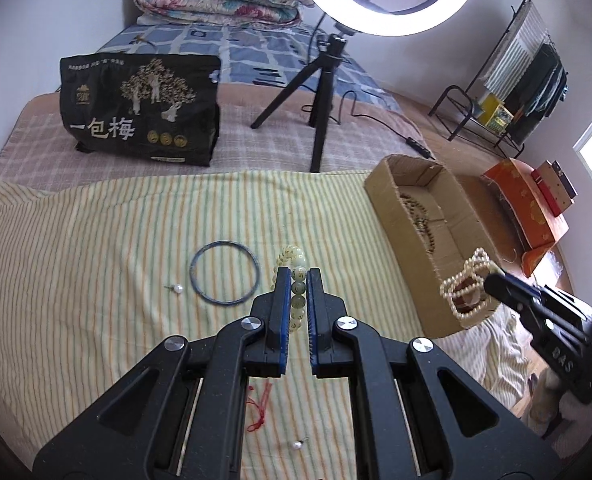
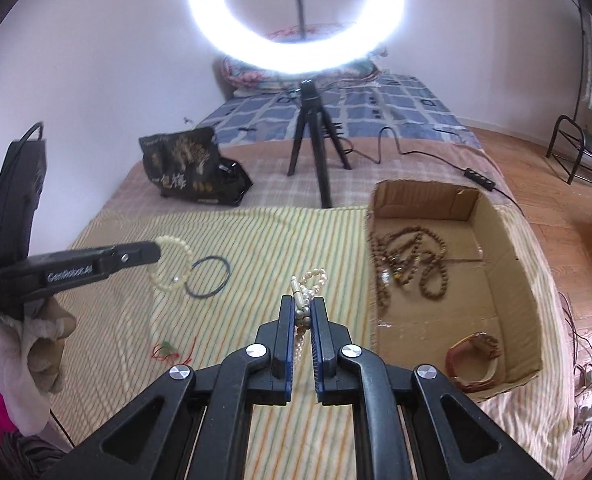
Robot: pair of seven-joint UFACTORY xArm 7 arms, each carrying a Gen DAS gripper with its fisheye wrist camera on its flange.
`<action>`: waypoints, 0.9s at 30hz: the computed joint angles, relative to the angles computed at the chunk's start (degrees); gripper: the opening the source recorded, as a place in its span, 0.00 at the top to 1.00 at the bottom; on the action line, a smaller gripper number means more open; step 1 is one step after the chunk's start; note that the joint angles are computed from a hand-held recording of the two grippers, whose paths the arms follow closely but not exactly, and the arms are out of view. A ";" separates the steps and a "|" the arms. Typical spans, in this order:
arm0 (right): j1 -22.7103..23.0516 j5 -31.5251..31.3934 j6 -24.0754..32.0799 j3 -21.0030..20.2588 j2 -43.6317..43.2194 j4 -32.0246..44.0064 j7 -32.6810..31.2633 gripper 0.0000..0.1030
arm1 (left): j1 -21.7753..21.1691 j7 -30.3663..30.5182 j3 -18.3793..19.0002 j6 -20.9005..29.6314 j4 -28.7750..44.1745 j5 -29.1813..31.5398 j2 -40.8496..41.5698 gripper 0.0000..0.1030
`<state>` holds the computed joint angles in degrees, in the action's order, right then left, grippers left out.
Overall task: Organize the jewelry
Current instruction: 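Carry the bracelet with the left tool while the right tool carries the pearls into the box, open both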
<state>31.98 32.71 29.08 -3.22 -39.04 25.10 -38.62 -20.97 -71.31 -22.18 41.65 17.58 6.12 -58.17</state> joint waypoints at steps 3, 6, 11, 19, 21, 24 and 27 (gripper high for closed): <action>-0.80 0.59 0.04 -1.88 1.30 1.60 -0.50 0.95 | 0.38 0.25 -1.12 -1.22 2.22 0.71 2.65 0.95; -2.11 0.96 -0.20 -2.96 2.84 3.07 -1.52 0.95 | 0.86 0.11 -2.41 -3.01 4.66 1.56 5.97 0.95; -4.05 2.21 -0.38 -3.85 5.52 5.24 -3.03 0.95 | 2.22 -0.62 -4.70 -6.30 9.45 3.82 12.43 0.95; -7.30 4.31 -1.04 -3.82 9.92 8.25 -5.48 0.95 | 4.37 -2.67 -7.28 -11.06 16.36 8.65 22.91 0.95; -7.68 5.10 -1.27 -3.91 11.27 9.26 -6.33 0.95 | 4.68 -3.40 -7.58 -11.92 17.80 9.93 25.15 0.95; -8.47 6.06 -1.18 -3.83 13.01 10.63 -7.78 0.95 | 5.01 -4.80 -7.98 -12.95 19.84 11.90 28.21 0.95; -9.20 7.31 -1.19 -3.62 15.02 12.11 -9.27 0.95 | 5.59 -6.36 -8.67 -13.13 22.07 14.80 31.27 0.95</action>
<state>22.79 40.02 27.89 -6.84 -24.02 37.20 -47.89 -15.38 -77.66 -30.85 28.52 39.65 20.92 -26.90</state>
